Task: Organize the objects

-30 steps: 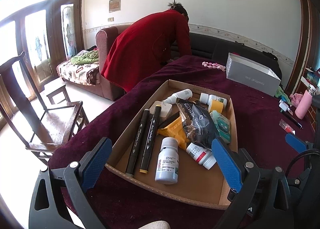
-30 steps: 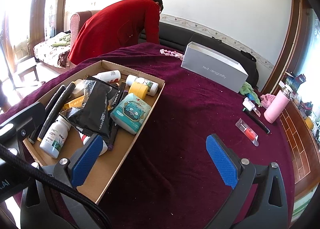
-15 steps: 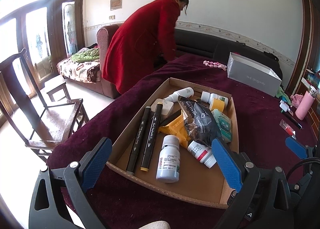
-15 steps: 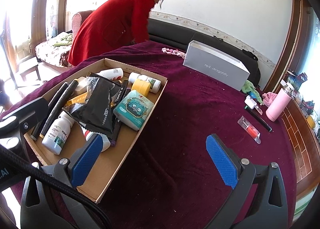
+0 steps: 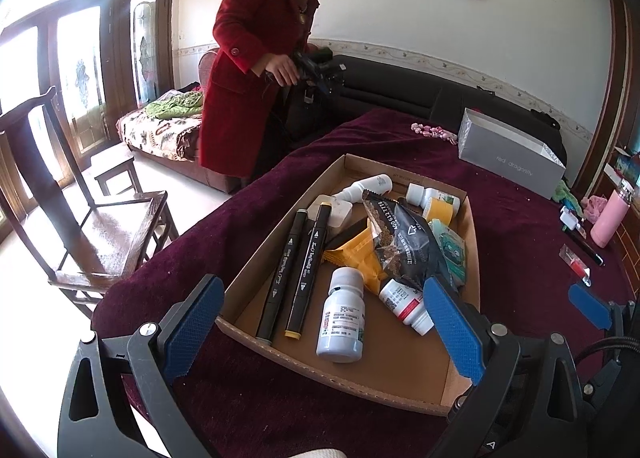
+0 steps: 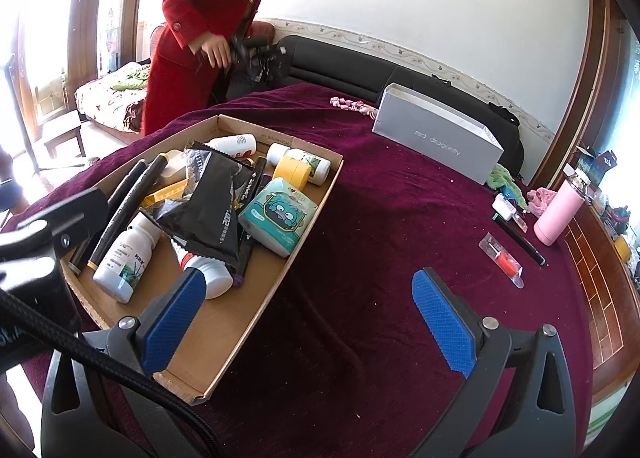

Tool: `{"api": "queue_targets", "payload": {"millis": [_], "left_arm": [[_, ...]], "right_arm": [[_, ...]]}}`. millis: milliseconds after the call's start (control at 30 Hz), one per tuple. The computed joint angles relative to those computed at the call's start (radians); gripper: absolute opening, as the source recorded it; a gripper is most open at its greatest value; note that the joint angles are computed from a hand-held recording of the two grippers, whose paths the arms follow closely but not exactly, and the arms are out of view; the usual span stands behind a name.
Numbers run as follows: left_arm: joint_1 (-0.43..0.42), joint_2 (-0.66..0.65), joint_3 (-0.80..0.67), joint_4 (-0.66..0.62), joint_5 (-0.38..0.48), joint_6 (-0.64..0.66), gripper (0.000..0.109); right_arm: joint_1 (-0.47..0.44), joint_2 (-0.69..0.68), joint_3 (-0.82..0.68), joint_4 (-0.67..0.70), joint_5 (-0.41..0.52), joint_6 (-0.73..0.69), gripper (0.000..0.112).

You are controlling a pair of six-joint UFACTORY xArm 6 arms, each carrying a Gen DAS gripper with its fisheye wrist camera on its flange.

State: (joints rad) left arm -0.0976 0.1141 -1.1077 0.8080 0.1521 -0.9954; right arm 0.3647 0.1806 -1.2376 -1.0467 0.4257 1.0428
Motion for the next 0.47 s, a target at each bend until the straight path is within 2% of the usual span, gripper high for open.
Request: {"api": "queue_targets", "payload": {"millis": [167, 467], "left_arm": [[0.010, -0.015, 0.005, 0.096, 0.002, -0.100, 0.098], [0.002, -0.021, 0.004, 0.076, 0.032, -0.087, 0.098]], "right_arm": [[0.003, -0.001, 0.003, 0.002, -0.001, -0.004, 0.103], [0.018, -0.006, -0.001, -0.018, 0.001, -0.006, 0.103]]}}
